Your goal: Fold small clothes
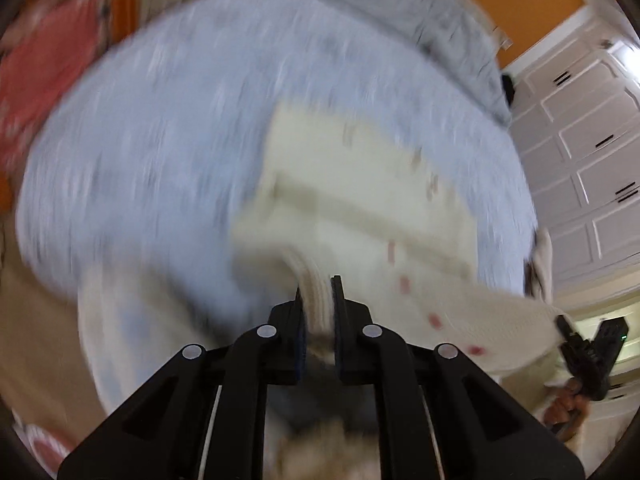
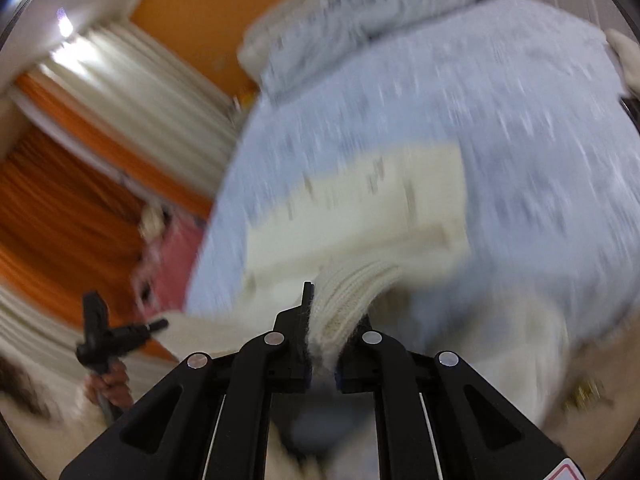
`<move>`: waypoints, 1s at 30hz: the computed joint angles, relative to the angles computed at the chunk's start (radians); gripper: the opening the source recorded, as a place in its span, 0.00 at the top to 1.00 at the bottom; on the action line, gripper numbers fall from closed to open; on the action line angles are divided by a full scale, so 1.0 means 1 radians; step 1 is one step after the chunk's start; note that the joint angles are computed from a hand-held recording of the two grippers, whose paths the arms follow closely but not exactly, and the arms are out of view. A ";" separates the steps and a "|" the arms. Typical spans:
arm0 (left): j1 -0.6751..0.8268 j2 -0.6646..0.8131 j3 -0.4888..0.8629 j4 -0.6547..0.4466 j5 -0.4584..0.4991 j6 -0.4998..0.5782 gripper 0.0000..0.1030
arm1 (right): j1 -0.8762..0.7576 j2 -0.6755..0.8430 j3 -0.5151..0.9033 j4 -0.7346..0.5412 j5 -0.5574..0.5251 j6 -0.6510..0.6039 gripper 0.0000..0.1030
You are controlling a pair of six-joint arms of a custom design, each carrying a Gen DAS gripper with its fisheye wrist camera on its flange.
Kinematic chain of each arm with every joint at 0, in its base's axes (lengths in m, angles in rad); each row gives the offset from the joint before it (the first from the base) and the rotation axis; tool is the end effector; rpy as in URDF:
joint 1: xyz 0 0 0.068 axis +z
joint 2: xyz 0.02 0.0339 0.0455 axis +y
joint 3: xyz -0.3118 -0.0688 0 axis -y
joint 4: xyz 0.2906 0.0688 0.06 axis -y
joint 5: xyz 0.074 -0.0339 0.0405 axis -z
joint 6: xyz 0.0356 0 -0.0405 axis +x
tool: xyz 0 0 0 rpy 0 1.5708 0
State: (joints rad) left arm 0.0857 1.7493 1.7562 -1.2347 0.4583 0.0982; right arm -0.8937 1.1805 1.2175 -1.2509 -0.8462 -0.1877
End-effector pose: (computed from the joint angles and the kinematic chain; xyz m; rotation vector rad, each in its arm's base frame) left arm 0.4010 0.0186 0.3826 0.1261 2.7019 -0.5847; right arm 0.1609 -0.1576 0.3811 0.6274 2.2498 0.6826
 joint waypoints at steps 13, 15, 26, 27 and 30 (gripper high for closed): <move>-0.185 0.563 0.392 0.248 -0.298 -0.242 0.26 | 0.357 0.481 0.023 0.677 0.507 0.451 0.31; -0.177 0.507 0.288 0.333 -0.282 -0.210 0.14 | 0.347 0.458 -0.010 0.716 0.532 0.422 0.28; -0.188 0.717 0.560 0.114 -0.217 -0.191 0.89 | 0.382 0.707 0.163 0.590 0.498 0.338 0.93; -0.185 0.688 0.537 0.130 -0.200 -0.194 0.91 | 0.387 0.673 0.139 0.615 0.500 0.337 0.93; -0.172 0.610 0.516 0.150 -0.150 -0.194 0.92 | 0.367 0.535 0.096 0.671 0.398 0.365 0.94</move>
